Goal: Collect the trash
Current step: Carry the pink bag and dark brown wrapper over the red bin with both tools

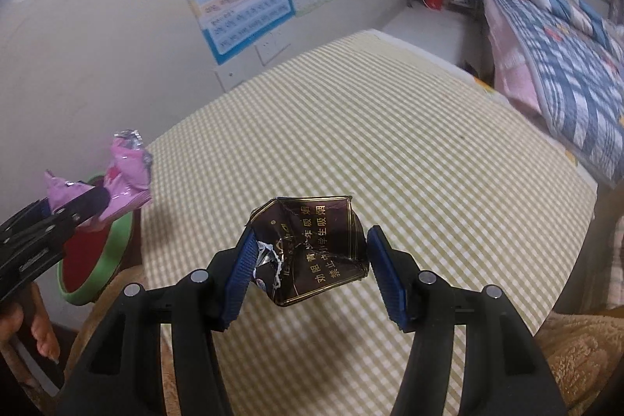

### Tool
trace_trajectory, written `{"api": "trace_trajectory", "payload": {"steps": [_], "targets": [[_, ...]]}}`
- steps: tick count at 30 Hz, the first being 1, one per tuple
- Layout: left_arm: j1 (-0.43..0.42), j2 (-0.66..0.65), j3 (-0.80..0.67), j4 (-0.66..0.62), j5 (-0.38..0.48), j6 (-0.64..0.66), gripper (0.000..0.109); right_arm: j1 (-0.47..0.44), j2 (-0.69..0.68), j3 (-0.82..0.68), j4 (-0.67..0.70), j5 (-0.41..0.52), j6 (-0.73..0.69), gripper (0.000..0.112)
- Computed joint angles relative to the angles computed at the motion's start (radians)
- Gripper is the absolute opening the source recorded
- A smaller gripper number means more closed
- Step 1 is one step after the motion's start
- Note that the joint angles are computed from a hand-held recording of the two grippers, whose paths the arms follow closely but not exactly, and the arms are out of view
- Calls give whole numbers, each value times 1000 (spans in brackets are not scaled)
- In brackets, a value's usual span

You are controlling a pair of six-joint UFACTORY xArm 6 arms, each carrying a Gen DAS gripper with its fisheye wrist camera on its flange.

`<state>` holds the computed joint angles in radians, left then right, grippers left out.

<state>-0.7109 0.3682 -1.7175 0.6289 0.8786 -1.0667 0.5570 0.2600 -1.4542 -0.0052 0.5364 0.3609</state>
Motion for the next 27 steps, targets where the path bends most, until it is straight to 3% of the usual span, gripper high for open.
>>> {"api": "trace_trajectory", "payload": {"steps": [27], "targets": [[34,-122,170,90,-43,-164,56,102,69,-156,-9,51,-72,56]]}}
